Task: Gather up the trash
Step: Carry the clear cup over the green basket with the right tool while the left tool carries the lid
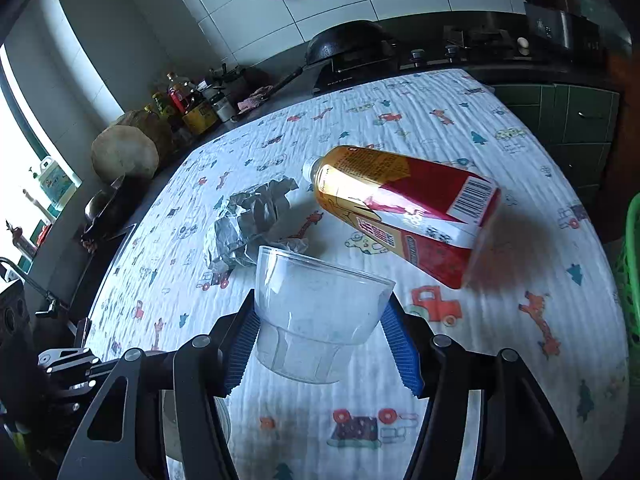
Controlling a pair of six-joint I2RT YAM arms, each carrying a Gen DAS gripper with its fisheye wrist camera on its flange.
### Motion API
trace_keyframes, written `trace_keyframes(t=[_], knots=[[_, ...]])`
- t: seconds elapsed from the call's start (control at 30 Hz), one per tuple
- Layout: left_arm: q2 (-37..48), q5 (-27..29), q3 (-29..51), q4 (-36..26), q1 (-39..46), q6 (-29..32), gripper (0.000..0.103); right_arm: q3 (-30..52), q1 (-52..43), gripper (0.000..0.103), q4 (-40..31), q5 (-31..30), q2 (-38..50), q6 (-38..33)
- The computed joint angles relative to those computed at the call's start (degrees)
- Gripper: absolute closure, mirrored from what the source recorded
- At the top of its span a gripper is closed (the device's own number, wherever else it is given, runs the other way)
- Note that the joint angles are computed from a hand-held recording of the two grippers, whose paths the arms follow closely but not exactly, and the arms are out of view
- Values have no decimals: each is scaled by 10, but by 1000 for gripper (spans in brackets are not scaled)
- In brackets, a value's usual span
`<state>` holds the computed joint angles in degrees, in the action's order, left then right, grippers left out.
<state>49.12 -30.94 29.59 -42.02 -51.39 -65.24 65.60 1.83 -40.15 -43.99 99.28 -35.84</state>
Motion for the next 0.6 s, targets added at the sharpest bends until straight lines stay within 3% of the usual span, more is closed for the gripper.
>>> trace_keyframes(t=[0.3, 0.6], knots=[[118, 20, 82, 81, 13, 78, 99, 109, -162, 45, -70, -14, 63, -108], [283, 93, 208, 176, 70, 185, 99, 387, -285, 45, -92, 36, 264, -102]])
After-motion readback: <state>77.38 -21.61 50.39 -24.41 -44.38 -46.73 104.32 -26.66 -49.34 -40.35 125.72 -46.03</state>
